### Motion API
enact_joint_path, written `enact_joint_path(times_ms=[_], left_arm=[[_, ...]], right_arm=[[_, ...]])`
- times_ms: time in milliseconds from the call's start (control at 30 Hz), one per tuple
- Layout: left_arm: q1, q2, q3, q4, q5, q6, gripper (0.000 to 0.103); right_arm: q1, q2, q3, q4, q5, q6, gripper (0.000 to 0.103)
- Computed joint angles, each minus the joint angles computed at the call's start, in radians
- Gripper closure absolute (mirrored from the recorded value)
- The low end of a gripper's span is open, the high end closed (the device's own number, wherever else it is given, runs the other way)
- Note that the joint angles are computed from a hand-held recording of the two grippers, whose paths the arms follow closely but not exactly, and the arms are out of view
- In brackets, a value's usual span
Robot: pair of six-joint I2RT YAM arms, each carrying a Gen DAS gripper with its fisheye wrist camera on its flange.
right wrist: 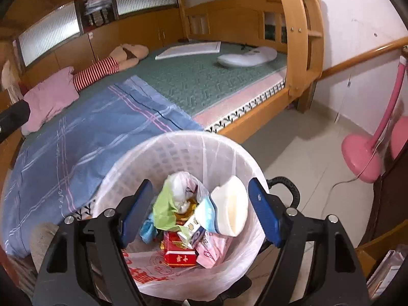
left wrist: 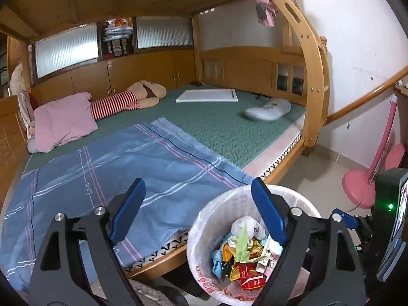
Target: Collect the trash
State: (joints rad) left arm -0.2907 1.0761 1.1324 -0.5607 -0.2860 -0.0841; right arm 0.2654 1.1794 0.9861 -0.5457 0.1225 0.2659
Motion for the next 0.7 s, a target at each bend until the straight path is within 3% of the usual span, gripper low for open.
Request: enact_joint_path(times_ms=[167,500,700], left_arm=[[0.033,-0.063,0.029,-0.045,0.032,0.001,0.003],[0.1,-0.16,0.126,-0.168,0.105,0.023,0.003],[0.11,-0.211,0.165,-0.223,0.127,0.06,0.003]], right_arm=[[0.081,-0.08,0.018,0.0,0.118,0.009,0.027],[0.272,-0.25,0.091,-0.078,0.434,0.097,0.016],[0.38,-0.261,0.154,-0.138,0.624,0.131,0.015]])
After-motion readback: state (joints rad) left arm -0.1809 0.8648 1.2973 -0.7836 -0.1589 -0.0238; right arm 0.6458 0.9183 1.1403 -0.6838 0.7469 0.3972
